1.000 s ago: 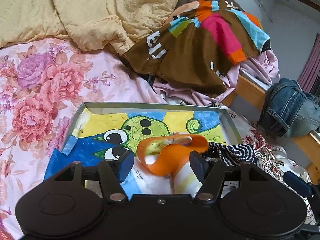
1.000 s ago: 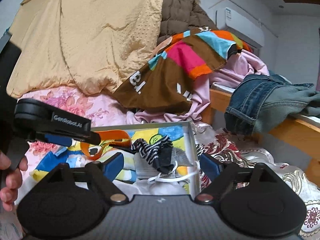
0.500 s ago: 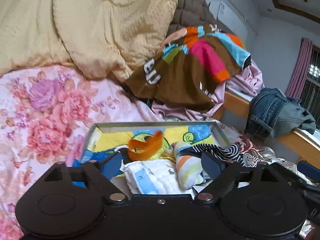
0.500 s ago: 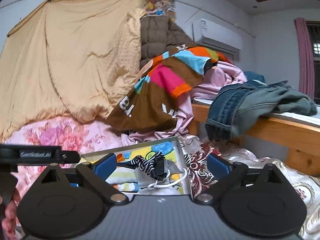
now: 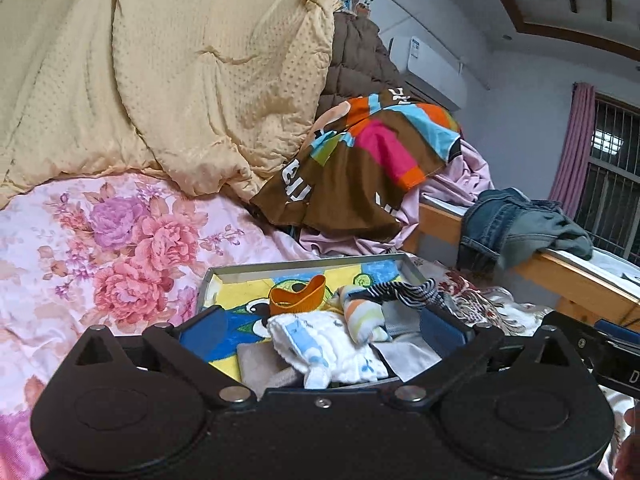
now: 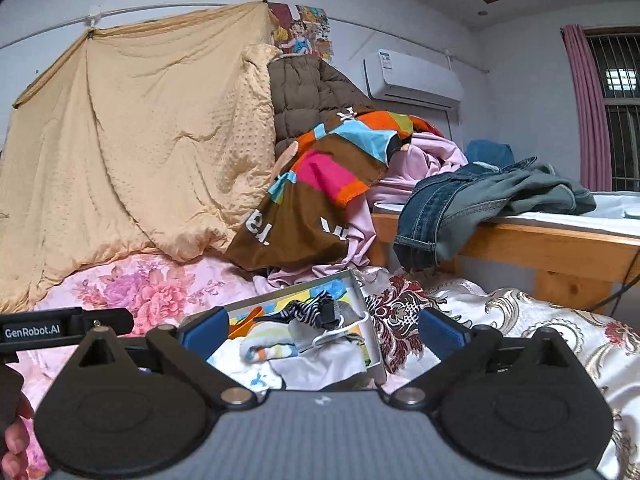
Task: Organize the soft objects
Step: 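Withdraw both tools from the tray back toward the remaining items, then move the left tool toward the white tissue while the right tool approaches the bagged mask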
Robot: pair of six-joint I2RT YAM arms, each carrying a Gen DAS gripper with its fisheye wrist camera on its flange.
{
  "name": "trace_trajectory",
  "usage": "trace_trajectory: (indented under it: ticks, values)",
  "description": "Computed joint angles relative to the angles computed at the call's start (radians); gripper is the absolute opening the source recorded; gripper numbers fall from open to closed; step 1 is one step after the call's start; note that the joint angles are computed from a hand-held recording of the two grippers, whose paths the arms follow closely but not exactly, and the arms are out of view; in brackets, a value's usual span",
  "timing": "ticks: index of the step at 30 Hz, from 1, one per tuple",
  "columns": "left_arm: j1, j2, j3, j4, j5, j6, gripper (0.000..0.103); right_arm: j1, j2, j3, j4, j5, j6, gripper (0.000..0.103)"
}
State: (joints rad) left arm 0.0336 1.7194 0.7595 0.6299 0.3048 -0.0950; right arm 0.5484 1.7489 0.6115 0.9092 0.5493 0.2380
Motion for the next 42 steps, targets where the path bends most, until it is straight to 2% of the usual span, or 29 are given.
trace_trajectory:
  ticks: [10, 18, 25, 31, 42]
  values:
    - [0.054, -0.228, -0.225, 0.005, 0.041, 0.028, 0.102, 0.152, -0.096, -0.118, 0.047, 0.118, -0.045, 0.103]
    - [0.098, -0.383, -0.334, -0.041, 0.075, 0.068, 0.102, 0.241, -0.191, -0.205, 0.058, 0.183, -0.036, 0.103]
    - [0.155, -0.498, -0.4, -0.112, 0.148, 0.125, 0.102, 0.311, -0.259, -0.273, 0.047, 0.259, 0.001, 0.103]
    - [0.195, -0.556, -0.454, -0.142, 0.201, 0.138, 0.102, 0.381, -0.303, -0.346, 0.034, 0.322, 0.054, 0.103]
    - [0.184, -0.536, -0.537, -0.126, 0.202, 0.177, 0.102, 0.457, -0.303, -0.385, -0.028, 0.421, 0.155, 0.103]
